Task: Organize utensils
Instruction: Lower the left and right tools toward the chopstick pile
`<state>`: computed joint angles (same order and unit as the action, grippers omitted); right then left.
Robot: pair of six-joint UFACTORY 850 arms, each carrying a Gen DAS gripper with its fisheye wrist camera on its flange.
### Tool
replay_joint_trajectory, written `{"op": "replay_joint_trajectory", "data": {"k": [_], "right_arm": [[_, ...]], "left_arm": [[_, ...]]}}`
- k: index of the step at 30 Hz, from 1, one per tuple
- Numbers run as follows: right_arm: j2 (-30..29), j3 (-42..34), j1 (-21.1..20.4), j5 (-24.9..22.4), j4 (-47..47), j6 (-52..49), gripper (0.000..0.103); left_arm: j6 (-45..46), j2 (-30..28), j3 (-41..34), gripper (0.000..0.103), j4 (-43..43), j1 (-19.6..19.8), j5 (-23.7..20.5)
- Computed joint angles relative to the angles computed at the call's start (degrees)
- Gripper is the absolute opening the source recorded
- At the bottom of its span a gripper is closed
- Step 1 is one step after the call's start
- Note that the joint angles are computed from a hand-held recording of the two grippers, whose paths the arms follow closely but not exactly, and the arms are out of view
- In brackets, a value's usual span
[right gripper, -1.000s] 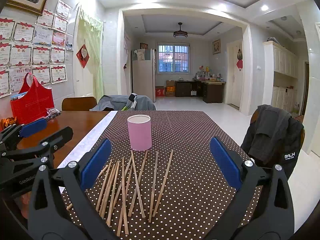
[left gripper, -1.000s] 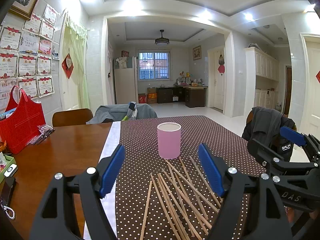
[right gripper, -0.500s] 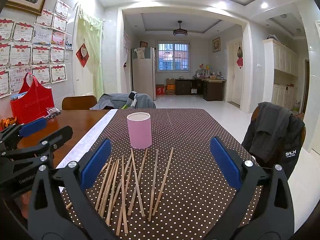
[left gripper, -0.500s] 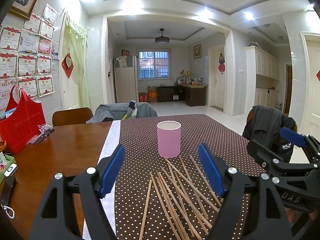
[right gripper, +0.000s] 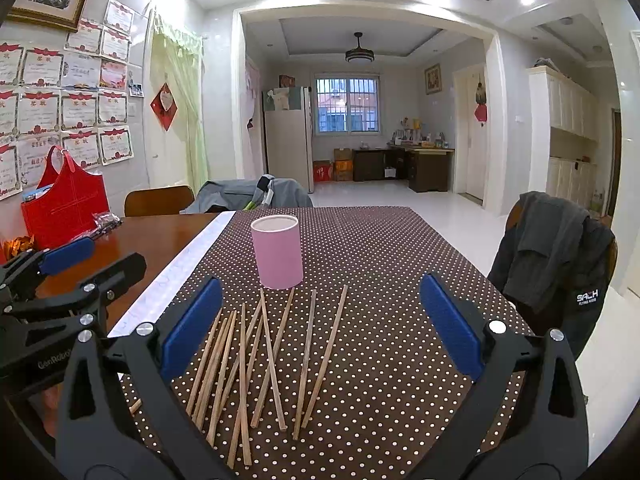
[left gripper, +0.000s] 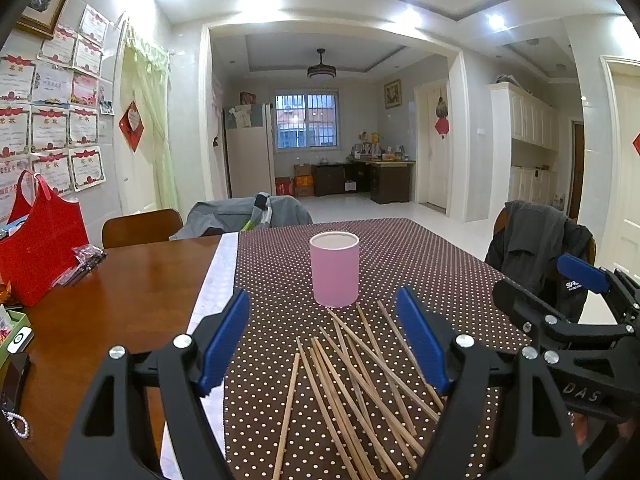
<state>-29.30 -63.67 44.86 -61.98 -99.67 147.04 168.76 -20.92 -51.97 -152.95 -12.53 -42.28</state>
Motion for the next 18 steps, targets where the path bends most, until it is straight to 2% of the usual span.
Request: {"op": "replay_joint_trajectory", "data": {"k": [11,15,18], "right_arm": [[0.0,0.9,-2.1,4.5,-1.1,1.8,0.097],[-0.1,1.4,-3.3,6.3,-1.1,2.0,0.097],[0.1,1.7,-4.9,10.6,-1.8,1.7,0.097]], "left_arm": [[3.0,-2.8,-2.9,0.075,-1.4,-1.4,4.8],[2.5,-5.0,-5.7,0.075,1.1,-1.0,9.8],[1.2,-7.2,-8.8,0.075,4.0,-0.5,16.6]]}}
